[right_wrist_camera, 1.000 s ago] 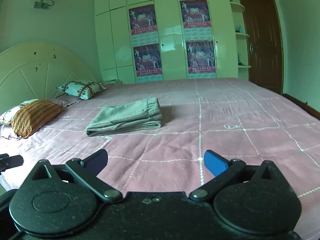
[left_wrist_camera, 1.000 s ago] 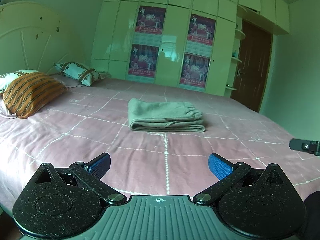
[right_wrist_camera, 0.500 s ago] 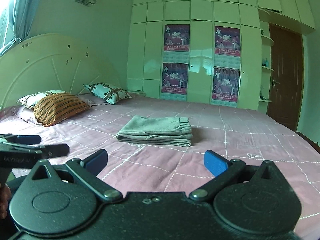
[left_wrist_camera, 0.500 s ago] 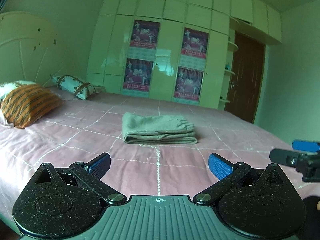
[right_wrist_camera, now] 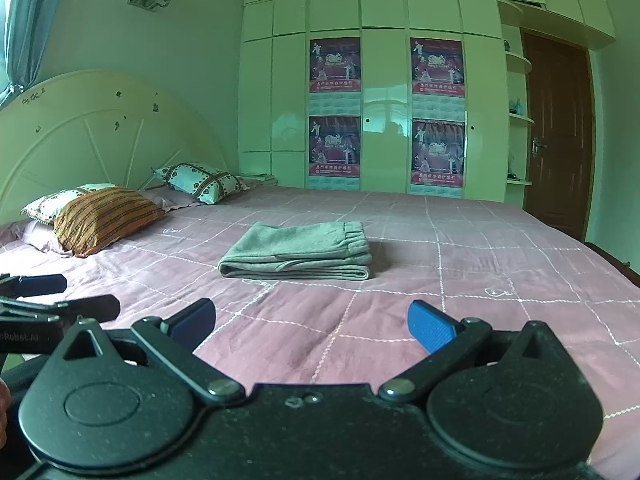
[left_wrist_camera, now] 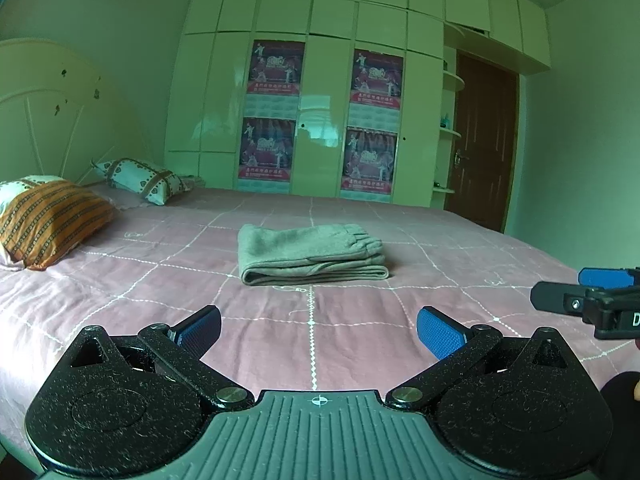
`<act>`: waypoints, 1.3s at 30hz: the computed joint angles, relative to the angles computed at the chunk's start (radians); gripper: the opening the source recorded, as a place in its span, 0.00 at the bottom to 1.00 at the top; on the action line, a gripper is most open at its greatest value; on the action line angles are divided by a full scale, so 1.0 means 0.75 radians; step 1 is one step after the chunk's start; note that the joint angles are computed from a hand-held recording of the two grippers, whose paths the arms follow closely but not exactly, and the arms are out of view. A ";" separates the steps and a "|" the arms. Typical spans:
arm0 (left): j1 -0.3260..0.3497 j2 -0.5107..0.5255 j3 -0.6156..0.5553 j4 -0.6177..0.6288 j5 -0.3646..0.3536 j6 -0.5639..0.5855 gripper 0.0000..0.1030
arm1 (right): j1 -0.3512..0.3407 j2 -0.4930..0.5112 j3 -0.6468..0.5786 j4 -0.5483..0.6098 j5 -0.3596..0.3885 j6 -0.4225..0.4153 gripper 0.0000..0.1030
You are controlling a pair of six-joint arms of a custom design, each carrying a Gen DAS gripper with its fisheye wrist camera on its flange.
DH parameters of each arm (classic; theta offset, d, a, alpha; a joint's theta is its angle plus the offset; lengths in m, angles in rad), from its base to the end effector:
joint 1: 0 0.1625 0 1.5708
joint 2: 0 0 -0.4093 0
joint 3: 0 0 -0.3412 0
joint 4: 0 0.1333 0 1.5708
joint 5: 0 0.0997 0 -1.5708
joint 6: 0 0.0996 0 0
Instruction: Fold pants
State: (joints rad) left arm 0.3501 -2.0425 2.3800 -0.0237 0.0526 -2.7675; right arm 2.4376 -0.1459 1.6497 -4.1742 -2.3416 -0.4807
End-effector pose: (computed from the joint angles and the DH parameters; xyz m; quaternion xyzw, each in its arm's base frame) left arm -0.0237 -0.2564 0.3177 0.1372 0.6995 -0.6176 0.3324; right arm 0.4505 -0.2987 -0.0620 0.3394 -0.7400 0.5367 0.2217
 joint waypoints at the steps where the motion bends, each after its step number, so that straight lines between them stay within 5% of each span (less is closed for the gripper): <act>1: -0.002 0.009 -0.001 0.025 -0.002 -0.036 1.00 | 0.000 0.001 -0.002 0.005 0.000 0.001 0.94; 13: 0.020 -0.010 -0.005 -0.001 0.026 0.020 1.00 | -0.002 -0.003 0.005 0.011 -0.001 0.003 0.94; 39: 0.007 0.055 -0.002 0.136 0.022 -0.180 1.00 | -0.009 -0.007 0.016 0.013 0.001 0.012 0.94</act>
